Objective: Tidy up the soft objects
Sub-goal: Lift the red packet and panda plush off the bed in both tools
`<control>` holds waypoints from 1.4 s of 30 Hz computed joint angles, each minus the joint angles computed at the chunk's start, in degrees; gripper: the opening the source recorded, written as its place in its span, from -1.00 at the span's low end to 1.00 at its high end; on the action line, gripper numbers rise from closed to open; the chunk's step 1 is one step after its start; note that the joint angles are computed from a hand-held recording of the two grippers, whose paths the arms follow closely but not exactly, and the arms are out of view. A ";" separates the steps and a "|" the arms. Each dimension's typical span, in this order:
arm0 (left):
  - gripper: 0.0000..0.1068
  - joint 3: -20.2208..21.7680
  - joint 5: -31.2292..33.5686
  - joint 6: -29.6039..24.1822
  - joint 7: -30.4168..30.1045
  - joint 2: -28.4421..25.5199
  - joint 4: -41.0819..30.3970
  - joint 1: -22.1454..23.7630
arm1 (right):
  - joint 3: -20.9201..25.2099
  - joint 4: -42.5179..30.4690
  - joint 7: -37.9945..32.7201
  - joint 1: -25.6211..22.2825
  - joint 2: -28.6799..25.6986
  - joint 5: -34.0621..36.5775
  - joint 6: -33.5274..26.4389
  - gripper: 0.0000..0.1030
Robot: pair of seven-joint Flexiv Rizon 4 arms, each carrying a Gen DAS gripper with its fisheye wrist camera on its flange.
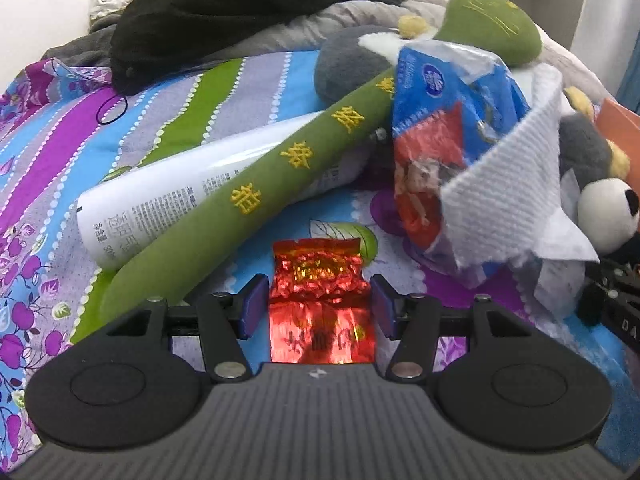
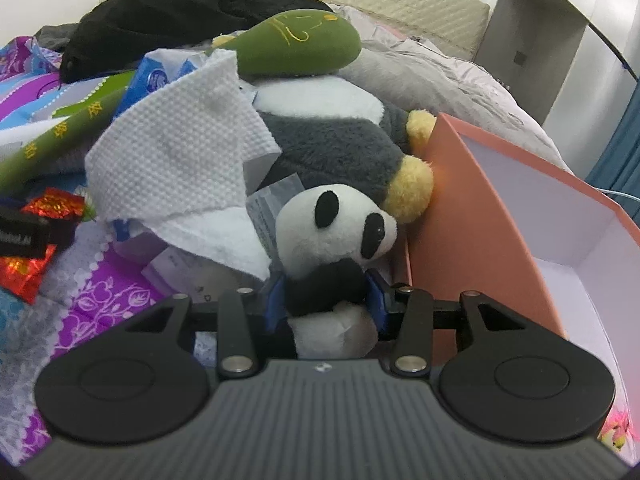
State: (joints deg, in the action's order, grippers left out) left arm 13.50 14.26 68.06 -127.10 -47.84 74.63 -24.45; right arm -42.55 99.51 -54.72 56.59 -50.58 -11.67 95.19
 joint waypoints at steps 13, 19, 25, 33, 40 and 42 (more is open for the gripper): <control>0.09 -0.62 -0.23 0.78 0.87 0.23 0.31 0.44 | -3.25 2.57 -1.86 3.80 -0.09 3.07 1.31 -0.15; 0.09 -0.36 -0.06 1.95 0.28 3.69 4.10 -0.44 | -4.13 5.71 -2.92 6.29 2.53 4.56 2.06 -0.15; 0.09 -0.98 0.72 3.14 0.41 8.29 9.00 -1.29 | -4.69 9.79 -4.50 8.85 6.83 5.96 2.51 -0.15; 0.09 -3.68 -0.52 5.22 1.06 14.12 15.63 -1.31 | -3.68 15.80 -4.71 11.17 13.75 7.32 2.31 -0.15; 0.09 -4.97 -0.57 5.84 1.55 18.21 19.73 -2.28 | -2.62 21.31 -3.44 12.74 20.26 5.72 2.11 -0.15; 0.09 -5.86 -0.90 5.60 1.80 19.27 21.00 -2.15 | -4.50 22.94 -3.52 15.11 21.14 5.65 2.29 -0.15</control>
State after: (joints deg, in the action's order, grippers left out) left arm 7.64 13.37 73.66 -125.31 -28.57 95.63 -26.60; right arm -47.05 122.45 -58.24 71.70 -29.44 -6.02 97.48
